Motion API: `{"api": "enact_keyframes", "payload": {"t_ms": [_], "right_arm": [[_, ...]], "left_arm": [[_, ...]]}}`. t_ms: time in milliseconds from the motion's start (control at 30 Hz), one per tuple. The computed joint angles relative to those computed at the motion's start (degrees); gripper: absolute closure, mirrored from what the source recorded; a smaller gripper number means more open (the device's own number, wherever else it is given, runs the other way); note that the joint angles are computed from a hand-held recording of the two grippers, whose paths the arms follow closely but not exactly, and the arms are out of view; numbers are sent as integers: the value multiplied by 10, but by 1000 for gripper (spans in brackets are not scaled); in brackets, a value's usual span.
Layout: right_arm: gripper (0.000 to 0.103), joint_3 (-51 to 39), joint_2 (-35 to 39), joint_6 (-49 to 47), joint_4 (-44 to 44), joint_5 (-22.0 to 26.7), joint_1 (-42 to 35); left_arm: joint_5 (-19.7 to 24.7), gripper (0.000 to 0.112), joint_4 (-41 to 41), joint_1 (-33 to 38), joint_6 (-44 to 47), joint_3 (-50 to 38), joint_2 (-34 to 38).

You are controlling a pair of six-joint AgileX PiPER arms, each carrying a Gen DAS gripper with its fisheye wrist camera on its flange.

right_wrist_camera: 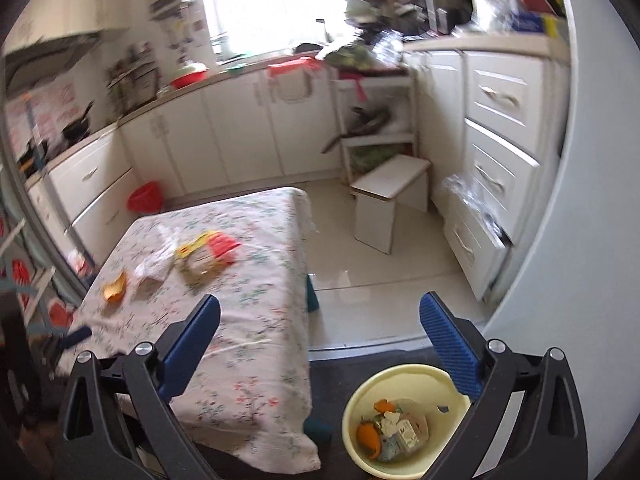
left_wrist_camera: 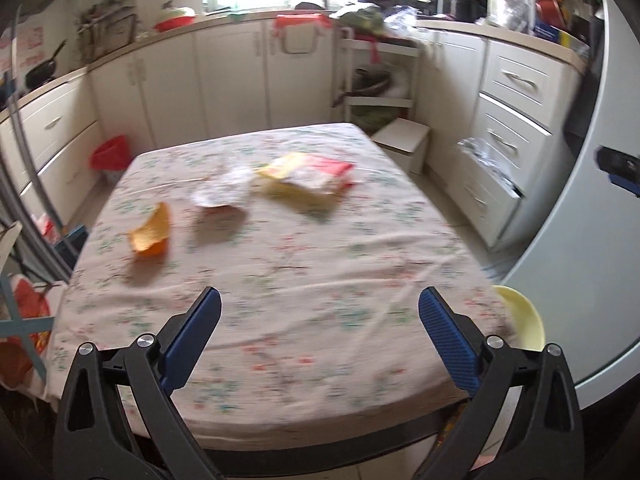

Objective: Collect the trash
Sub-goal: 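Bring both tools back over the table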

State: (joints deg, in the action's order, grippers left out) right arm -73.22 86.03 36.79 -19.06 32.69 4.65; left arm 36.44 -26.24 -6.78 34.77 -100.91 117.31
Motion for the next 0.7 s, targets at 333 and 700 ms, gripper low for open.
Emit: {"api": "enact_keyframes", "payload": {"t_ms": [333, 700], "right_arm": [[8, -93, 90, 68, -67, 7, 88], [7, -210, 196, 70, -90, 37, 156]], "left_arm": [[-9, 17, -38, 75, -2, -37, 56], [10, 17, -28, 105, -24, -70, 74]]}}
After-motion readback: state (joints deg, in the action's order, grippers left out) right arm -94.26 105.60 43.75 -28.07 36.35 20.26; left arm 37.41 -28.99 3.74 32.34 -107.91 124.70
